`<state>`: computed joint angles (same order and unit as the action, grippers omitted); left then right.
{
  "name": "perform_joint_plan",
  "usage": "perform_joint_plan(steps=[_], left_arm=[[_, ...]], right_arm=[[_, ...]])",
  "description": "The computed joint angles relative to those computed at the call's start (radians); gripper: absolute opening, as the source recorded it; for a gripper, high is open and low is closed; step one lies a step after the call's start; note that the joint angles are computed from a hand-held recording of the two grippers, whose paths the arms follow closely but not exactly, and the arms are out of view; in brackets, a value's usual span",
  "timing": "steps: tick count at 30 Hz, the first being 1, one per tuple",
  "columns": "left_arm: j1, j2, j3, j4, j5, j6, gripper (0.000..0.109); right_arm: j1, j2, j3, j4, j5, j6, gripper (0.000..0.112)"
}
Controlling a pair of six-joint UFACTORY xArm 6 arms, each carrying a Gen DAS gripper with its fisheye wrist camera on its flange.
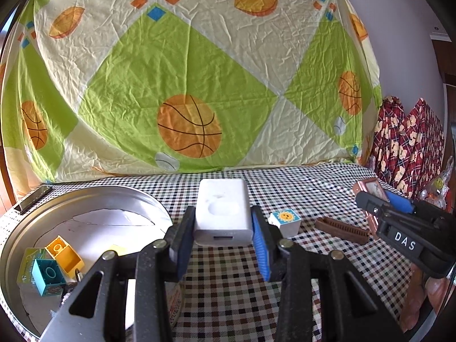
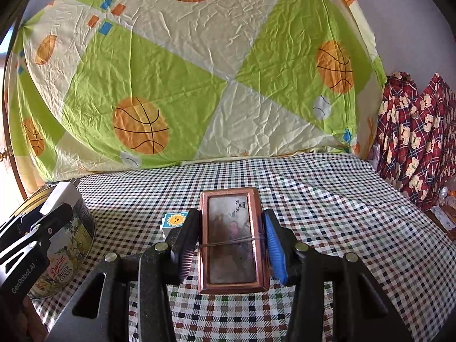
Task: Organize rigid objects
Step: 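Carry the white cube with left tool while right tool carries the copper frame to the tin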
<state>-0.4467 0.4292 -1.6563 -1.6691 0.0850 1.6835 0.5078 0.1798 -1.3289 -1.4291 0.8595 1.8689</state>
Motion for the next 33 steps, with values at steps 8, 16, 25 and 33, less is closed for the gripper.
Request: perform_joint_plan(steps=[8,16,25,33], left_arm=[[0.008,-0.022,0.012,-0.129,0.004,0.127,0.037],[0.015,-0.040,0.021,-0.238,0.007,0.231,0.037],[0.018,-0.045,0.029,-0.217,0.012,0.208,0.037],[0.023,-0.055,0.037,-0.270,0.014,0.257,0.037]], right_arm=[[0.021,-0.012,0.016,-0.076,0.009,0.054,0.048],[0.032,-0.011,0.015,-0.099,0.004,0.076,0.048],[0.038,0.007,-0.005,-0.098,-0.007,0.079,0.048],[0.038,0.009,-0.006,-0.122,-0.043,0.116,0.048]])
